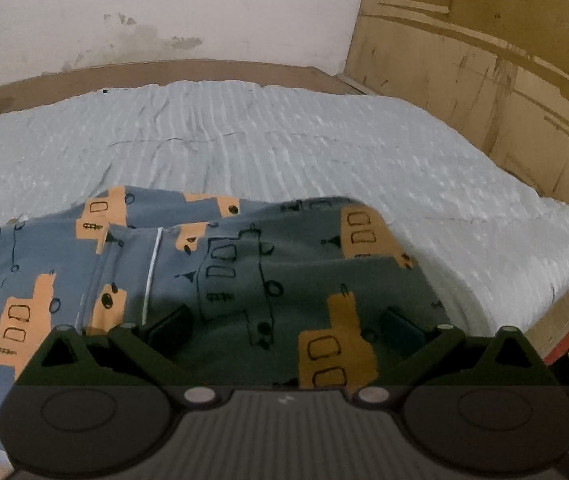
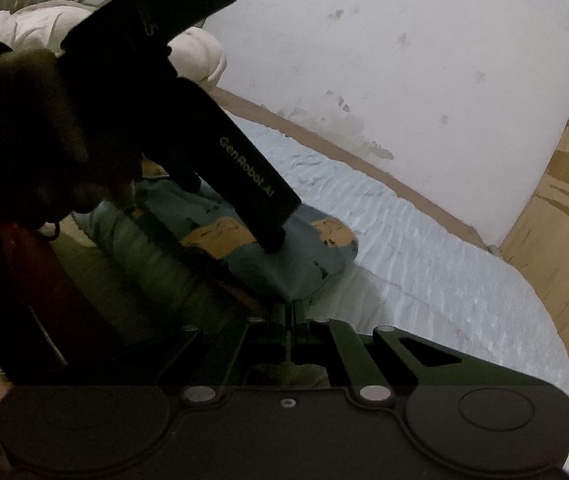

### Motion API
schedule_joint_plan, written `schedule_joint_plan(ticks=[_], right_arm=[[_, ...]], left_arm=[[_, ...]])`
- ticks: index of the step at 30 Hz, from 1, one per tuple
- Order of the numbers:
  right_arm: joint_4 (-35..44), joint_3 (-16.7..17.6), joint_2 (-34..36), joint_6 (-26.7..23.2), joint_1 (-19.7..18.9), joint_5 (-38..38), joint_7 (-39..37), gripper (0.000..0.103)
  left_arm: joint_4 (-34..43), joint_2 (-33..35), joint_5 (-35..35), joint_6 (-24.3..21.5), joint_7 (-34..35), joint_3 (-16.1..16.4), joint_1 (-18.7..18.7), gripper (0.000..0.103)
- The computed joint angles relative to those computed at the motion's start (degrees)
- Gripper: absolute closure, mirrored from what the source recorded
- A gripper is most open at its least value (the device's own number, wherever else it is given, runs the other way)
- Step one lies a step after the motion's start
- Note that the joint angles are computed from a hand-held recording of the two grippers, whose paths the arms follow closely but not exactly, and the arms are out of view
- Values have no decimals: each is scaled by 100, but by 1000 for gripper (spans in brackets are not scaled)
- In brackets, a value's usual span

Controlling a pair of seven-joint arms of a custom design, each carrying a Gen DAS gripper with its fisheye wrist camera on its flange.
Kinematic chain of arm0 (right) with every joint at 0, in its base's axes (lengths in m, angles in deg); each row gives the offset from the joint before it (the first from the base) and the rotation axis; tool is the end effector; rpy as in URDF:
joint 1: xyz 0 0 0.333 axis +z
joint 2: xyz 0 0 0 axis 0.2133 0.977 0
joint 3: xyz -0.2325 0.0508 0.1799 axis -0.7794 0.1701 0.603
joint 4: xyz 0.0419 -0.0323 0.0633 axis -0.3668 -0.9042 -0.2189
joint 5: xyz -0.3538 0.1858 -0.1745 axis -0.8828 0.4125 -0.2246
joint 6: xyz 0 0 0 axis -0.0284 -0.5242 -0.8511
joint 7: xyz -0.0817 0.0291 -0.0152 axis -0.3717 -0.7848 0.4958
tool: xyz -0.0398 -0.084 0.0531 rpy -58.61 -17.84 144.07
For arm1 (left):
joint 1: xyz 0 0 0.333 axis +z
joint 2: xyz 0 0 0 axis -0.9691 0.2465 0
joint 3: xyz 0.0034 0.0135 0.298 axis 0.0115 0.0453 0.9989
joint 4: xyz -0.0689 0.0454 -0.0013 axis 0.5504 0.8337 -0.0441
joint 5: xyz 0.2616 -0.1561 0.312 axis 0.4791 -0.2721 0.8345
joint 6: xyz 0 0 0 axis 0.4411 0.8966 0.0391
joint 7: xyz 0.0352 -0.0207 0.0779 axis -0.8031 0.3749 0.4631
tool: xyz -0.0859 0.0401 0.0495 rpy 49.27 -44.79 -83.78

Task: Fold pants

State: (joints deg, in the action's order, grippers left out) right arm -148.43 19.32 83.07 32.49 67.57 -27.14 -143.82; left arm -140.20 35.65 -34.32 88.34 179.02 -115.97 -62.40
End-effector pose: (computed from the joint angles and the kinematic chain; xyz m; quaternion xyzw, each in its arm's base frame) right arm 0.4163 0.5707 0.2680 -0.6487 0.5640 -0.4691 0.2024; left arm 0.6426 -0.2965 0.2639 -0.3470 0.8484 -0.3934 0.0710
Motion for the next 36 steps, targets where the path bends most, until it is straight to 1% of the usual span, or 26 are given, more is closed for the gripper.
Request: schedule_joint_plan(ticks=[1, 3, 4, 5, 6, 7, 8, 10, 11, 12, 14, 15, 16, 17, 19, 20, 22, 23, 25, 27, 28, 29, 31, 33, 35, 36], right_arm=[[-13, 7, -8, 20, -2, 12, 16, 103], [-89, 6, -69, 71, -9, -6, 110, 103], [-176, -1, -148, 97, -11, -55, 214, 103], [-293, 9, -257, 189, -45, -96, 292, 100], [-409, 33, -369, 216, -74, -114, 335, 96], [-547, 59, -506, 196, -102, -132, 333, 88], [-699, 92, -649, 207, -150, -163, 323, 84], [-993, 156, -944, 192, -282, -225, 315, 83], [-1110, 187, -1070, 196, -364, -273, 343, 76], [-1232, 206, -1195, 284, -472, -366, 388, 72], [-1434, 210, -1387, 747, -775, -657, 437, 58], [-1473, 200, -1423, 1033, -938, -820, 444, 56], [-1491, 175, -1443, 1487, -1146, -959, 455, 54], [-1473, 123, -1429, 2096, -1398, -1083, 493, 51], [-1371, 36, -1336, 3008, -1781, -1240, 574, 51], [-1275, -1, -1251, 3406, -1952, -1201, 558, 50], [-1132, -92, -1103, 4220, -2256, -1036, 581, 50], [-1088, -122, -1030, 4583, -2392, -819, 478, 50], [-1068, -194, -934, 4960, -2477, -407, 207, 50], [-1088, -228, -850, 5271, -2556, 69, -225, 55], [-1111, -260, -838, 5357, -2560, 214, -388, 63], [-1130, -287, -829, 5400, -2545, 339, -561, 76], [-1149, -307, -854, 5170, -2433, 658, -889, 91], [-1124, -470, -867, 5052, -2227, 634, -863, 94], [-1043, -582, -853, 4790, -2034, 584, -938, 98], [-963, -606, -827, 4542, -1940, 571, -964, 98]], left_arm=[[-41, -1, 26, 49, 53, -11, 12, 1], [-49, 4, 181, 151, 67, 123, -129, 1], [-78, 11, 260, 222, 95, 136, -147, 1], [-113, 37, 331, 297, 132, 96, -110, 1], [-128, 69, 385, 331, 118, 47, -60, 1], [-127, 90, 438, 325, 70, 17, -23, 1], [-123, 115, 486, 315, 28, -15, 14, 1], [-116, 128, 582, 293, -50, -44, 50, 1], [-126, 132, 624, 308, -82, -55, 63, 1], [-145, 126, 665, 326, -118, -65, 75, 1], [-167, 118, 758, 357, -199, -59, 73, 1], [-176, 119, 805, 356, -231, -67, 87, 1], [-186, 120, 848, 345, -255, -84, 114, 1], [-191, 123, 886, 334, -277, -97, 135, 1], [-195, 150, 956, 331, -290, -132, 182, 1], [-192, 164, 988, 337, -302, -139, 190, 1], [-191, 177, 1050, 359, -349, -127, 179, 1], [-190, 189, 1087, 372, -360, -131, 183, 1], [-201, 212, 1151, 397, -389, -158, 212, 1], [-206, 255, 1221, 411, -398, -206, 264, 1], [-212, 269, 1260, 419, -403, -221, 283, 1], [-217, 287, 1300, 430, -403, -240, 305, 1], [-230, 307, 1371, 438, -424, -273, 344, 1], [-227, 319, 1422, 431, -472, -286, 359, 1], [-229, 341, 1465, 440, -502, -310, 383, 1], [-230, 350, 1488, 446, -519, -317, 389, 1]])
